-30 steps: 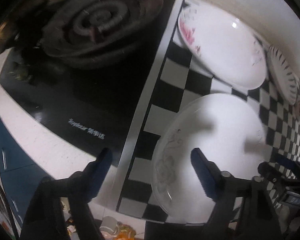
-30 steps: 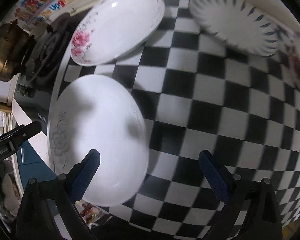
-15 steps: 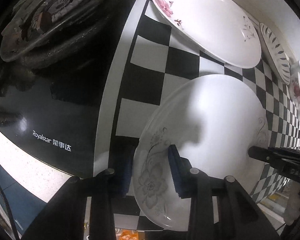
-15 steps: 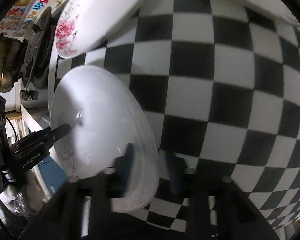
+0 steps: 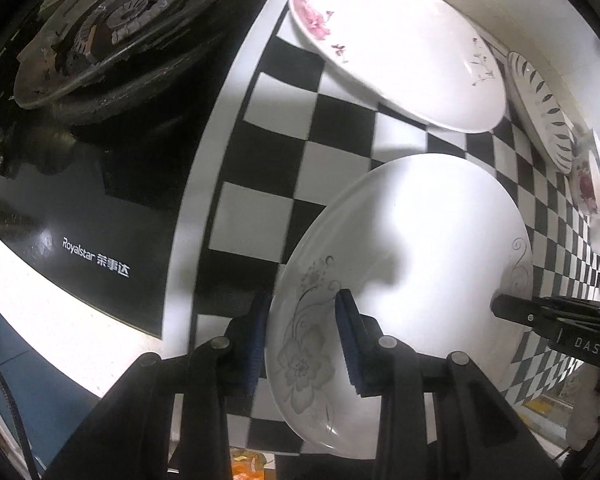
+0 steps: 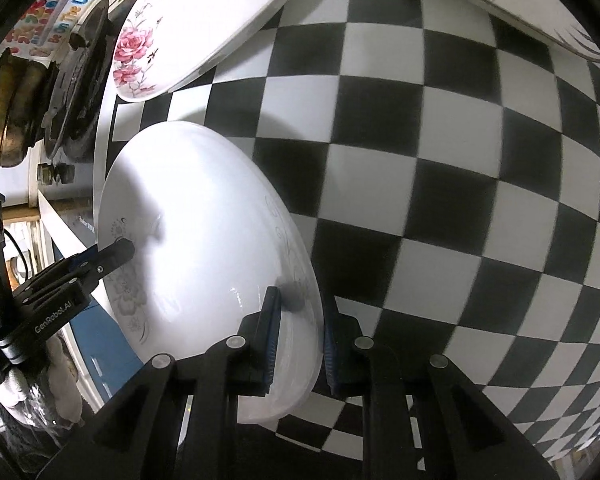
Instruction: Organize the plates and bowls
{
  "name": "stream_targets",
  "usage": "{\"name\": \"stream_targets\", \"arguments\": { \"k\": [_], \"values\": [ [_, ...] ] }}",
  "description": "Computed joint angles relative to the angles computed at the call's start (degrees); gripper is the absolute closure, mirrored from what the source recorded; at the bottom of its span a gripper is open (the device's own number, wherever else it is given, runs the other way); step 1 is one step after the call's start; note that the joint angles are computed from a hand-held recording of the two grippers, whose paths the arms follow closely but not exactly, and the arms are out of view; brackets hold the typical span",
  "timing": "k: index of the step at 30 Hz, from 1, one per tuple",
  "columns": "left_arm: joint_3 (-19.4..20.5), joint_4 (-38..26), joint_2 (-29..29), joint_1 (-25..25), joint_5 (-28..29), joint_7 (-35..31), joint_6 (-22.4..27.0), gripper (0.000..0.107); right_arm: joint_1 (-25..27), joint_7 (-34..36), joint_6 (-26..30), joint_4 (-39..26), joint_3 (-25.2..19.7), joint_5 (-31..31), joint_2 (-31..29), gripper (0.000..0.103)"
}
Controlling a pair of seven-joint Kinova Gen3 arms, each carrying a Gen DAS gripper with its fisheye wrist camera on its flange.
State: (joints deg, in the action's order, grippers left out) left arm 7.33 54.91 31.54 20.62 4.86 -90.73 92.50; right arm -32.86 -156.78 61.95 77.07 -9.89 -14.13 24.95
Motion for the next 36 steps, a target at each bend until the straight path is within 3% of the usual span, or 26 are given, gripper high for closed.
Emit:
{"name": "stream_targets", "arguments": {
  "k": [7, 15, 20, 27, 36],
  "values": [
    [0.63, -0.98, -2.13, 2.84, -0.88, 0.9, 0.55, 0.077, 0.0, -1.52, 0.66, 2.84, 0.38, 1.47, -4.57, 0.082],
    [1.78, -8.42, -0.11, 6.62, -0.37, 0.5, 3.54, 0.077, -0.56, -8.16, 2.19, 6.12, 0.74, 4.98, -11.25, 0.082],
    [2.15, -13.5, 2.57, 11.53, 0.04, 2.68, 5.34, 0.077, 0.03, -13.31, 3.35, 11.06, 0.03, 7.36, -17.59, 0.082],
    [1.99, -19.7, 7.41, 17.07, 0.35, 4.49, 7.61, 0.077, 3.5, -16.4, 0.8, 22.24, -1.71, 5.8, -26.42, 0.082],
    [1.35, -20.24, 10.47, 20.01, 0.59, 6.41, 8.64, 0.077, 6.11, -16.01, -4.08, 31.98, -2.85, 1.92, -30.03, 0.082]
  ]
}}
